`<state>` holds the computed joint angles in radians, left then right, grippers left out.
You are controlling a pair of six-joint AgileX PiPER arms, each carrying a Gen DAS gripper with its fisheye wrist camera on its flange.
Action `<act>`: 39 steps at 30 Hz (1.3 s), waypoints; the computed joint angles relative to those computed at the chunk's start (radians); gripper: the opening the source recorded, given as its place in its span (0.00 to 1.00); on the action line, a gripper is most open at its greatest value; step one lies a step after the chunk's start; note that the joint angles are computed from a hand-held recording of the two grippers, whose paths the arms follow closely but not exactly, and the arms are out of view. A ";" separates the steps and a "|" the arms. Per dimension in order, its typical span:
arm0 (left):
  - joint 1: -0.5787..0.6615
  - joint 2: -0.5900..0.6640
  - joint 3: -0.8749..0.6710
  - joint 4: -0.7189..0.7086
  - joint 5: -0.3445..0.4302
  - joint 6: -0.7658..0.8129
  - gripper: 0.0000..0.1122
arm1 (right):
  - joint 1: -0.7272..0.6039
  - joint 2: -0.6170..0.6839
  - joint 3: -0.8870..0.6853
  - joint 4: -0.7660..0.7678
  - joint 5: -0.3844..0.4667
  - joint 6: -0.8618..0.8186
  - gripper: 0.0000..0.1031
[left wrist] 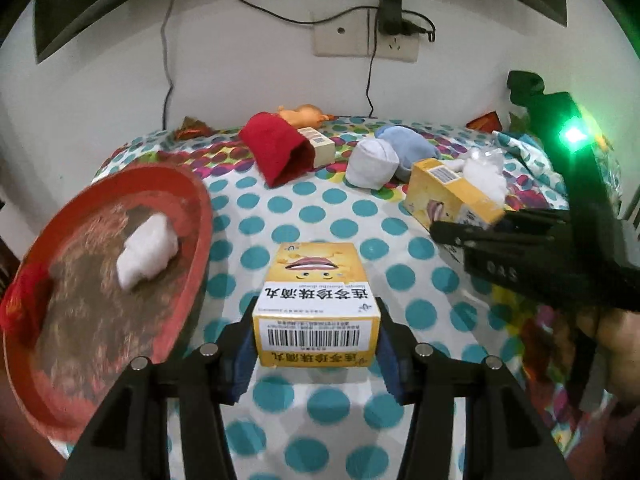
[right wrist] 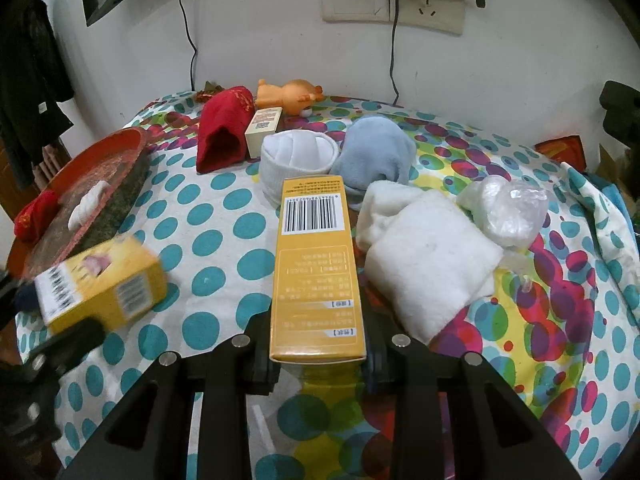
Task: Organize objects
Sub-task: 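Carry the yellow medicine box with the left tool onto the red tray and release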
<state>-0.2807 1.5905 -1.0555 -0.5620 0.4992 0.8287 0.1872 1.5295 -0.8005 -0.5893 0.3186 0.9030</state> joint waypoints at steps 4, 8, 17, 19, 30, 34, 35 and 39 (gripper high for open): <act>0.014 -0.040 0.045 -0.017 -0.021 0.047 0.46 | 0.003 0.002 -0.005 -0.013 0.011 0.007 0.29; 0.054 -0.052 0.048 -0.073 0.038 0.107 0.46 | 0.007 0.010 -0.015 -0.024 0.026 0.015 0.29; 0.128 -0.101 0.058 -0.164 0.139 0.217 0.46 | 0.025 0.018 -0.024 -0.071 0.053 0.056 0.28; 0.147 -0.108 0.052 -0.172 0.167 0.231 0.46 | 0.026 0.018 -0.026 -0.072 0.055 0.060 0.28; 0.223 -0.132 0.039 -0.182 0.192 0.248 0.46 | 0.017 0.013 -0.019 -0.065 0.045 0.060 0.28; 0.250 -0.137 0.028 -0.174 0.185 0.249 0.46 | 0.015 0.012 -0.018 -0.066 0.044 0.058 0.28; 0.266 -0.136 0.023 -0.178 0.189 0.251 0.46 | 0.014 0.011 -0.017 -0.063 0.042 0.055 0.28; 0.328 -0.113 -0.020 -0.183 0.228 0.252 0.46 | 0.015 0.012 -0.017 -0.066 0.043 0.058 0.28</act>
<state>0.0471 1.4771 -1.0758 -0.7446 0.7268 1.0804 0.2022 1.5410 -0.8172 -0.6550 0.3617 0.9605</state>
